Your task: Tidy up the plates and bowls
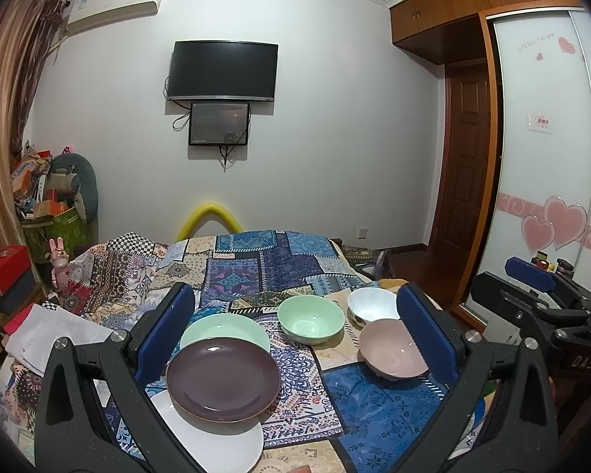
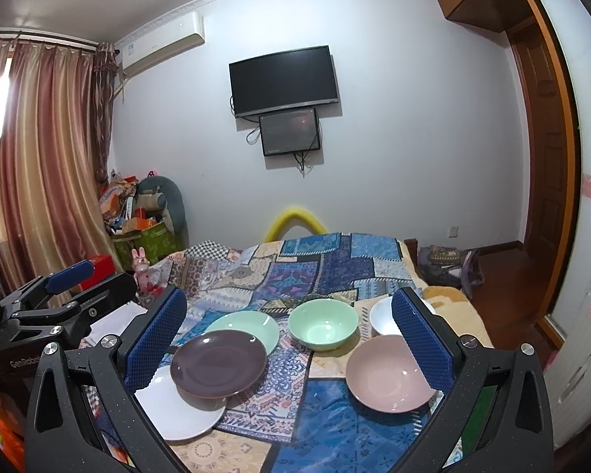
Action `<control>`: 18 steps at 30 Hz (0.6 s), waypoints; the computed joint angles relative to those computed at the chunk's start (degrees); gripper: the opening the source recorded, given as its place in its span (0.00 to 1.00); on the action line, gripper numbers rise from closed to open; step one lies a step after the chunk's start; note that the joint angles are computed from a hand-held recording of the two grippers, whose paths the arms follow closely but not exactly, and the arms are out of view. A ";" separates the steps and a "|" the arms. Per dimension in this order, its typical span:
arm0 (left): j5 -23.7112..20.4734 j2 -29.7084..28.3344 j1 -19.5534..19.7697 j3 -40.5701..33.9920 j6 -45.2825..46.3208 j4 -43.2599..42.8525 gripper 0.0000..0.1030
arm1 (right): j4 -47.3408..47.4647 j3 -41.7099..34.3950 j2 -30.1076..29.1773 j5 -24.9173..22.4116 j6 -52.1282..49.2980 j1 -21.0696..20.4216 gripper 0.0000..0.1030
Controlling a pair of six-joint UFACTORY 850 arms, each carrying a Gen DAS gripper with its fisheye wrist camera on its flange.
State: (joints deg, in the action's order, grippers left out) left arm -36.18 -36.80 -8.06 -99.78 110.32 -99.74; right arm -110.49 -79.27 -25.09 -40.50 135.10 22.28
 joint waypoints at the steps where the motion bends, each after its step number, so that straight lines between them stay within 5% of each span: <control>1: 0.11 -0.33 0.07 -0.42 -0.37 0.30 1.00 | 0.25 -0.38 -0.35 0.54 -0.19 -0.16 1.00; 12: 2.61 -8.21 1.53 -9.61 -5.97 6.97 1.00 | 7.53 -8.19 -7.33 7.38 -8.06 -1.72 1.00; 18: 3.16 -16.86 2.94 -21.39 -22.03 20.65 0.97 | 15.78 -13.39 -11.97 12.95 -16.01 -3.01 0.99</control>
